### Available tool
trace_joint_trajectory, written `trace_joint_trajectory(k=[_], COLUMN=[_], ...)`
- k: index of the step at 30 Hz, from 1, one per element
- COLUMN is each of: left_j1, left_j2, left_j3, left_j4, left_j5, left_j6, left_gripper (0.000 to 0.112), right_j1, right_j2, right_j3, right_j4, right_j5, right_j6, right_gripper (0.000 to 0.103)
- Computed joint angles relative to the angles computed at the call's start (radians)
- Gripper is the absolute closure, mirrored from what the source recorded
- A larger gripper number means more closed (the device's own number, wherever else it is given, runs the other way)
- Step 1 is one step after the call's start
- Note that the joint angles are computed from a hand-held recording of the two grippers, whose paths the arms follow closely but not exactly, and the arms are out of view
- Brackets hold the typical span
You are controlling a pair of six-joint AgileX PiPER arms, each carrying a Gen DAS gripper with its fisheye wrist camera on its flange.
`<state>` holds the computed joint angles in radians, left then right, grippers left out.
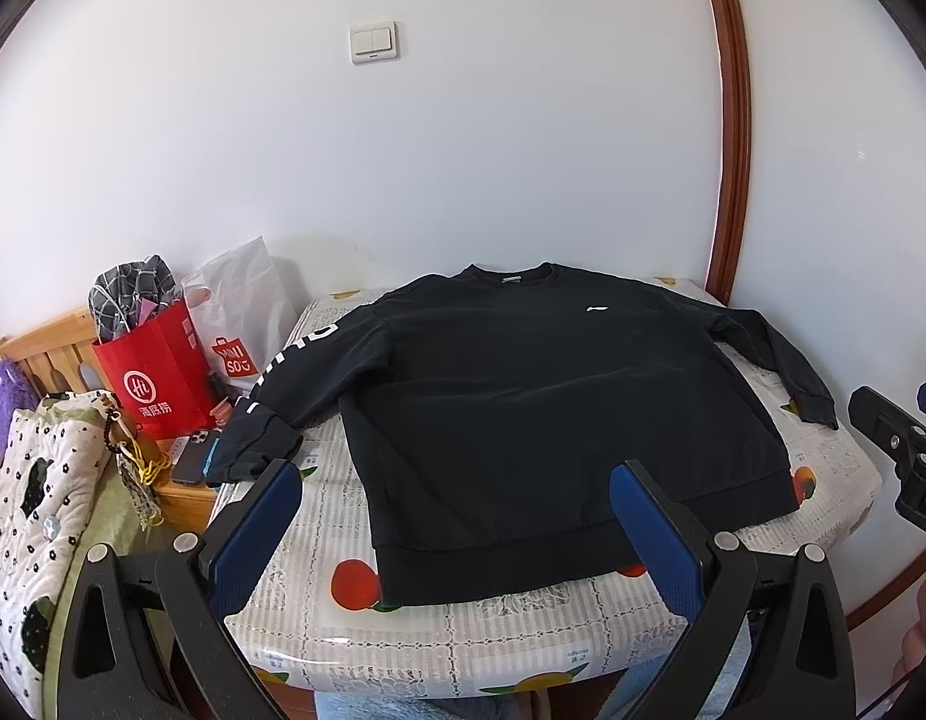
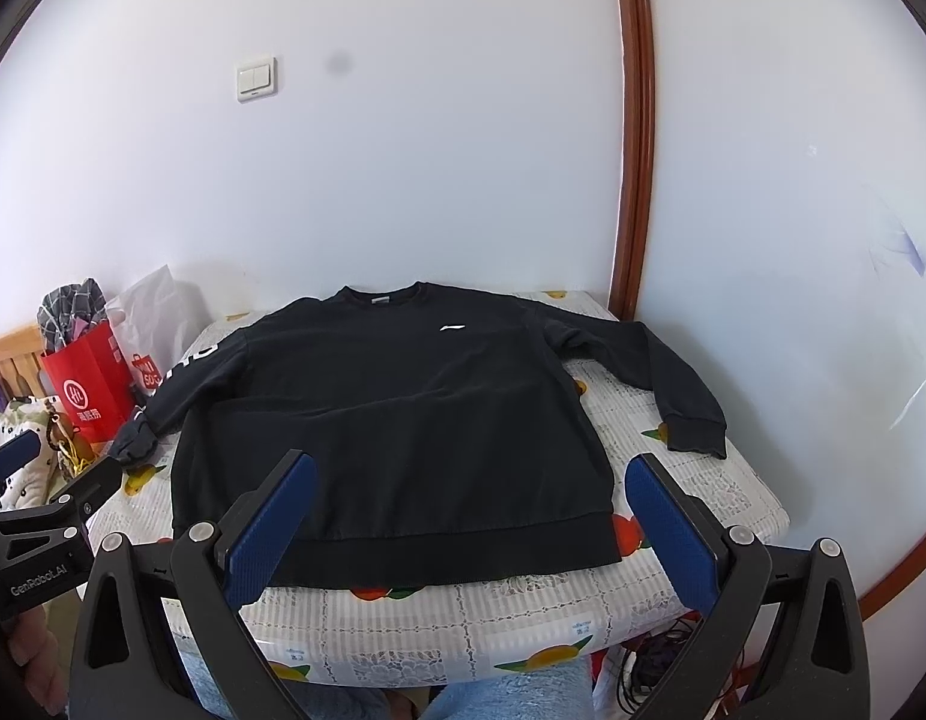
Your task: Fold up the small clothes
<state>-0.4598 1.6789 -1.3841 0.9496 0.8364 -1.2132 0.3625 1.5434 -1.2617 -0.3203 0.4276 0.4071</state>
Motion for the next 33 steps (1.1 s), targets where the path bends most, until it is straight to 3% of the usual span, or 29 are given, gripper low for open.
trace_joint_trajectory(k=[33], left_j1=[-0.028], left_j2=[0.000], left_j3=[0.018], left_j4=[0.033], left_j5=[0.020], left_j6=[-0.055], left_gripper=[0.009], right_j1=[-0.001], right_j2=[0.004], right_j3=[0.002], right_j4=[-0.041], right_j5=[0.002], right_j6=[0.042], right_gripper=[0.001])
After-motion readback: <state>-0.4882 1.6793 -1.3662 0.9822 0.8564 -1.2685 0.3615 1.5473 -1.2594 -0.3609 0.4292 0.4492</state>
